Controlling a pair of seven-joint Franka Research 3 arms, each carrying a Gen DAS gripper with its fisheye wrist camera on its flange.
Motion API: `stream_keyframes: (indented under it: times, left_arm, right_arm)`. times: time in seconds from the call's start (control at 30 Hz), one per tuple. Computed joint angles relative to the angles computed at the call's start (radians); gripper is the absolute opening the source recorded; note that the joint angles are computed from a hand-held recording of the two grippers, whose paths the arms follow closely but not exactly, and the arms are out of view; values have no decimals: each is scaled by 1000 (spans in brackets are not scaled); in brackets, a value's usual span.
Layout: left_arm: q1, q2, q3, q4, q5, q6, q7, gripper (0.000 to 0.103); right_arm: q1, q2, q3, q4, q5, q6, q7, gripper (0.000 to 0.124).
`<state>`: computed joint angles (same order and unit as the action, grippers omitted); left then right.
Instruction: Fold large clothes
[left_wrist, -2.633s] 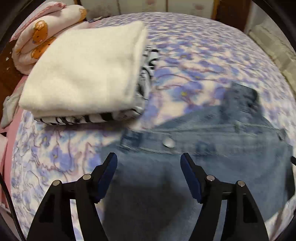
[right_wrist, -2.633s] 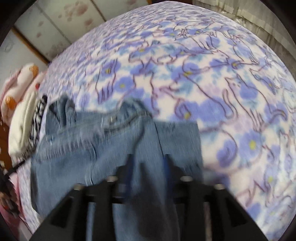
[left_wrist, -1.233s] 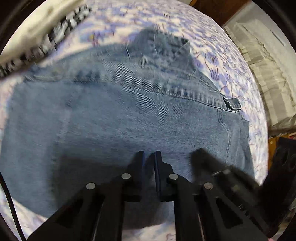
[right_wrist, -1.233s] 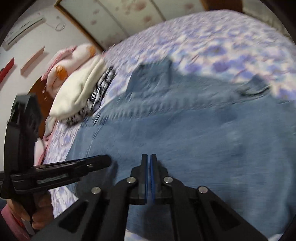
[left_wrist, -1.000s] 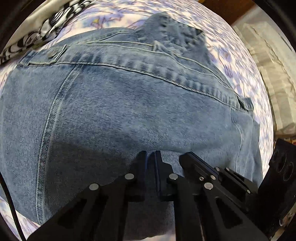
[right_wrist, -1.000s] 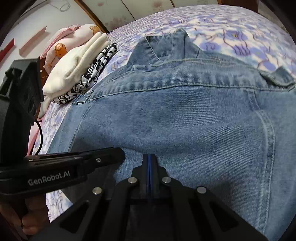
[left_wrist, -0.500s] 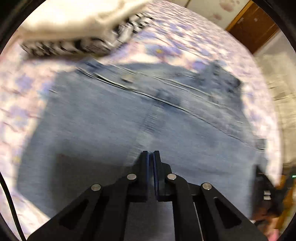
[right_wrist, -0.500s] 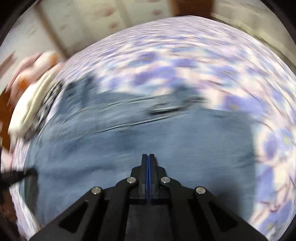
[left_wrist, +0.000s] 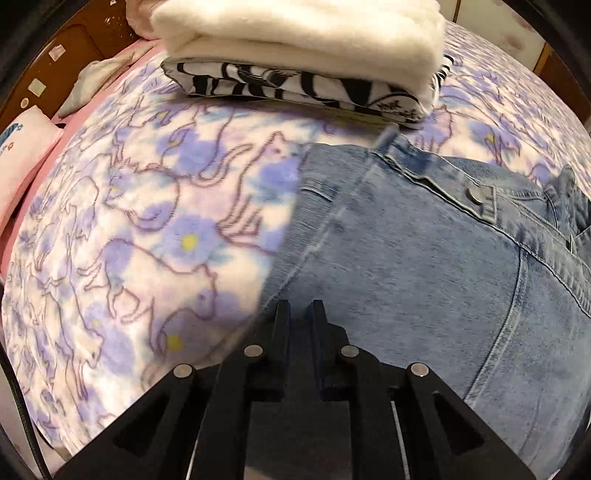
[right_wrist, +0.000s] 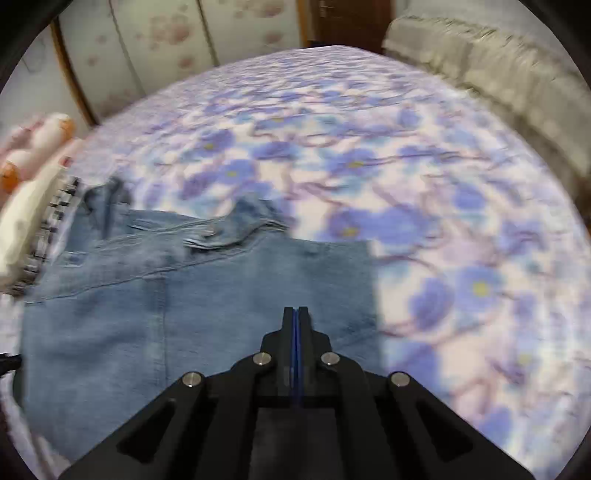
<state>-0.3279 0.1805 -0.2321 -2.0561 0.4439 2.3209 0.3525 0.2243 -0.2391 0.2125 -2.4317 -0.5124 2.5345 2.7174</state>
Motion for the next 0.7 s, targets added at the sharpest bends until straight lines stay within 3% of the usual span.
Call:
stream_keyframes:
  times: [0.1, 0.13, 0.17, 0.23, 0.47, 0.7]
  left_arm:
    - [4, -1, 3, 2, 21, -12, 39, 10]
    - [-5, 6, 7, 21, 50, -66, 34, 12]
    - [-13, 7, 9, 35, 69, -134, 23, 24]
    - [-7, -23, 12, 15, 59, -170, -8, 26]
    - [49, -263, 4, -248, -151, 28, -56, 26]
    - [8, -376, 1, -400, -419, 218, 22, 26]
  right_arm:
    - [-5, -69, -1, -51, 35, 2, 33, 0]
    - [-7, -93, 4, -64, 45, -5, 38, 0]
    - [-9, -114, 11, -73, 56, -15, 41, 0]
    - [-9, -140, 21, -78, 95, -32, 41, 0]
    - [19, -180, 91, -20, 179, -122, 95, 0]
    - [89, -81, 99, 136, 240, -145, 71, 0]
